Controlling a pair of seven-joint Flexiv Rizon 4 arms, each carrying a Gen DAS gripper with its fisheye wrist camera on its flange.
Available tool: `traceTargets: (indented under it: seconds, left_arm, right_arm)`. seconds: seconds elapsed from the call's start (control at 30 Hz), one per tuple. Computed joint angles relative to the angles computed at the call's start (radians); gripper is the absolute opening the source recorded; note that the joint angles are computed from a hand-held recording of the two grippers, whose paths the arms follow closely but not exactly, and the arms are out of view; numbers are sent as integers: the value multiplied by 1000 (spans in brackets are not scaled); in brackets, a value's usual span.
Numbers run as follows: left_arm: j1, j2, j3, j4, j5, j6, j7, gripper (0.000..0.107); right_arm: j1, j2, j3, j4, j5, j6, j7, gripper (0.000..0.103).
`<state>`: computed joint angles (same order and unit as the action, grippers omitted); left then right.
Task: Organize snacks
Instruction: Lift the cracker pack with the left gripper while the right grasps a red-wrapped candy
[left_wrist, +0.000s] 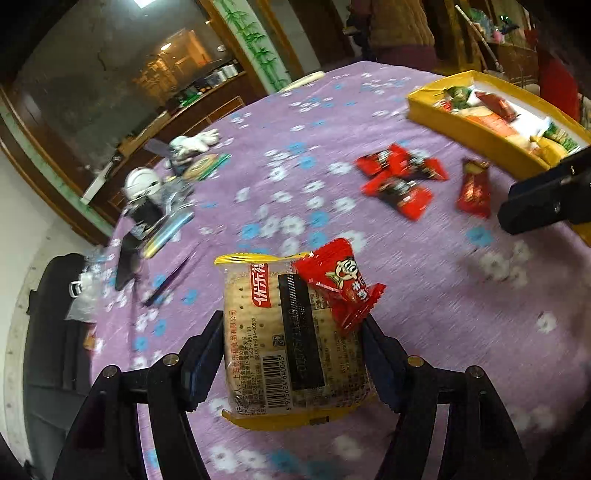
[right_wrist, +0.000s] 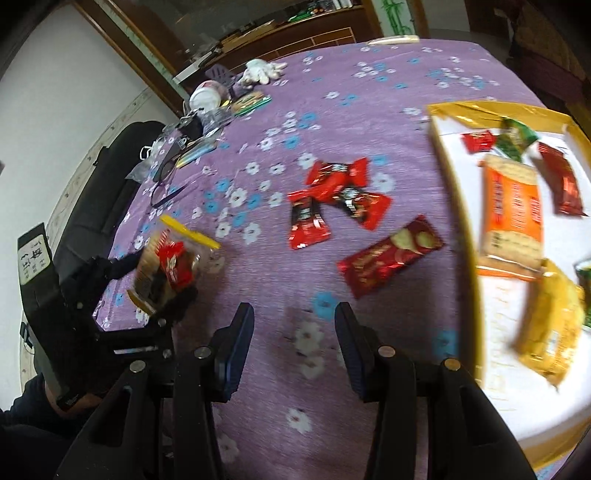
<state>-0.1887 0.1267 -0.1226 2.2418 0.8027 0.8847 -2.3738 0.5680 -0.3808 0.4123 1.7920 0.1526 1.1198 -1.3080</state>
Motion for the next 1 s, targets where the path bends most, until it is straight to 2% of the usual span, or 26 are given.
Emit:
traceTargets:
  seconds: [0.07, 0.1, 0.13, 0.17, 0.2, 0.23, 0.3, 0.33, 0.4, 0.5, 0.67, 0.8, 1.0]
  left_arm:
    - [10, 10, 105, 107, -219, 202, 105, 74]
    - [18, 14, 124, 143, -282, 244, 119, 74]
    - [40, 20, 111, 151, -279, 221, 99, 74]
    - [63, 32, 65, 126, -212, 133, 85, 74]
    - [69, 41, 35, 108, -143, 90, 71, 74]
    - [69, 46, 38, 112, -139, 112, 77, 74]
    - [67, 51, 112, 182, -279, 303, 169, 74]
    - [69, 46, 125, 201, -331, 351, 203, 74]
    - [111, 36, 78, 180, -291, 302, 171, 74]
    - [124, 40, 96, 228, -338, 337, 194, 74]
    - [175, 72, 79, 273, -315, 321, 137, 74]
    - [199, 82, 71, 300, -311, 358, 112, 74]
    - [219, 88, 60, 318, -296, 376, 96, 75]
  right_arm:
    - [7, -14, 6, -17, 0, -3, -6, 44]
    - [11, -21, 7, -26, -1, -7, -7, 44]
    - [13, -23, 8, -30, -2, -8, -7, 44]
    - [18, -29, 8, -37, -4, -7, -6, 44]
    - [25, -34, 6, -43, -8, -5, -1, 44]
    - [29, -39, 4, -48, -11, -5, 4, 44]
    - [34, -48, 5, -58, -12, -7, 13, 44]
    - [39, -52, 3, -62, -13, -5, 23, 44]
    - [44, -57, 3, -65, -16, -4, 34, 44]
    - [41, -65, 19, -77, -16, -16, 12, 44]
    - [47, -92, 55, -115, 4, -75, -62, 44]
    - [67, -130, 68, -168, 26, -131, -110, 43]
    - [115, -197, 39, -252, 31, -194, -90, 24]
